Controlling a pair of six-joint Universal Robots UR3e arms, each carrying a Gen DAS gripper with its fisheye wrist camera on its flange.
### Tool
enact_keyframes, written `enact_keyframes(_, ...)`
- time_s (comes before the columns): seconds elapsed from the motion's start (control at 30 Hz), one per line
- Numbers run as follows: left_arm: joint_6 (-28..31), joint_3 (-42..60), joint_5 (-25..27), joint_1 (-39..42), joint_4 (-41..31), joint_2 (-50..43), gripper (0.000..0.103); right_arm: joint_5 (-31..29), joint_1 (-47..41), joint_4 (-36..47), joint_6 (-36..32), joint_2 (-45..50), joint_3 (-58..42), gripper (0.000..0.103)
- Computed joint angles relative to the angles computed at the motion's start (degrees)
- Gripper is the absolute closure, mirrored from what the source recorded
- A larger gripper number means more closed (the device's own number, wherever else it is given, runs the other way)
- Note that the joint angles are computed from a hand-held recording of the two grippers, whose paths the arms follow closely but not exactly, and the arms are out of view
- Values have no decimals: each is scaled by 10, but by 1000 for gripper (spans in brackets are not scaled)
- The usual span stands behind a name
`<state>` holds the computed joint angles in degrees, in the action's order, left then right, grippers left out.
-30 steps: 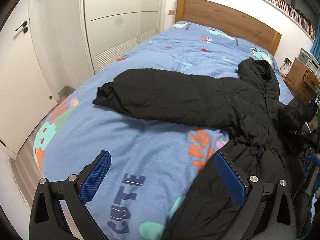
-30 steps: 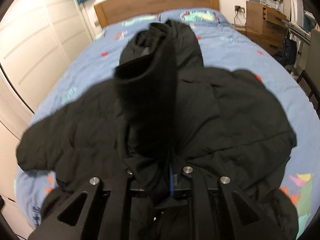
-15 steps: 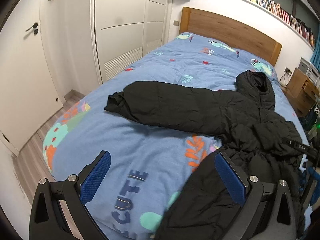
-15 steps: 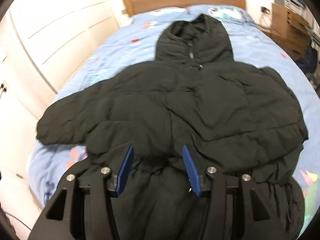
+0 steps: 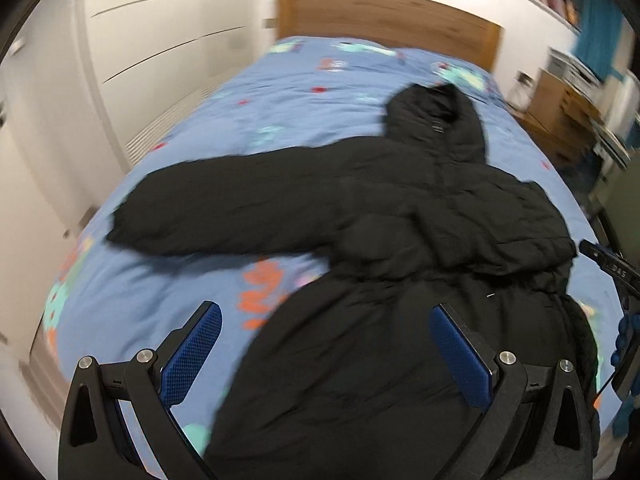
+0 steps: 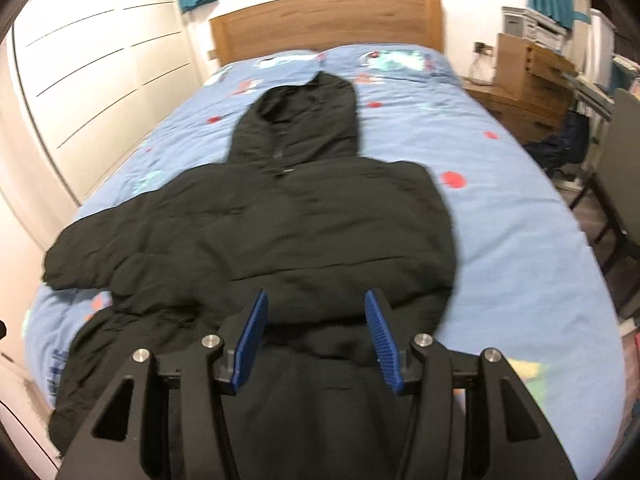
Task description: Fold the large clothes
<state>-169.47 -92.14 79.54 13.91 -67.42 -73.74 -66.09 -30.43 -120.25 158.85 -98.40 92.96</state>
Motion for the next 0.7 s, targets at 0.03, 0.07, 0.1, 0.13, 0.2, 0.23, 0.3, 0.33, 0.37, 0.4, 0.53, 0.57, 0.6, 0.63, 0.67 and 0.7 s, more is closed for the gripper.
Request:
enact_keyframes(0.03,-23,22,16,-38,17,-37,1,-1,-10,-8,-4,13,-6,54)
enact_keyframes(0.07,-44,49,29,-76,35,-80,1,2,-18,-11,-7,25,-14,54)
enact_keyframes(0.1,-59,75,34,-104,49,-120,1,7,-25,-18,-8,41,-22,54)
enact_keyframes(0.13,-78,111,42,-136,66,-171,1,11,-29,-28,-6,60,-33,54)
enact_keyframes(0.2,-103,173,62,-180,87,-250,1,17,-27,-44,2,98,-57,54)
enact_keyframes(0.23,-115,218,74,-204,95,-300,1,19,-23,-52,5,122,-72,54)
enact_keyframes(0.3,-128,287,77,-228,100,-373,1,14,-12,-70,11,158,-91,54)
enact_keyframes(0.33,-137,331,77,-240,102,-418,1,11,-4,-83,12,179,-99,54)
enact_keyframes(0.37,-143,371,76,-247,101,-456,1,8,2,-96,14,200,-108,54)
enact_keyframes(0.4,-147,396,75,-252,100,-481,1,6,6,-107,16,217,-114,54)
enact_keyframes(0.53,-158,545,80,-266,67,-616,1,-4,24,-145,29,275,-124,54)
enact_keyframes(0.57,-158,578,91,-269,49,-644,1,-8,27,-157,29,286,-120,54)
enact_keyframes(0.6,-155,595,99,-269,35,-659,1,-10,29,-168,28,293,-115,54)
enact_keyframes(0.63,-151,608,108,-268,27,-676,1,-11,30,-178,24,298,-109,54)
enact_keyframes(0.67,-146,597,117,-261,27,-681,1,-10,28,-186,18,299,-101,54)
enact_keyframes(0.7,-146,580,115,-255,36,-677,0,-6,25,-193,9,300,-91,54)
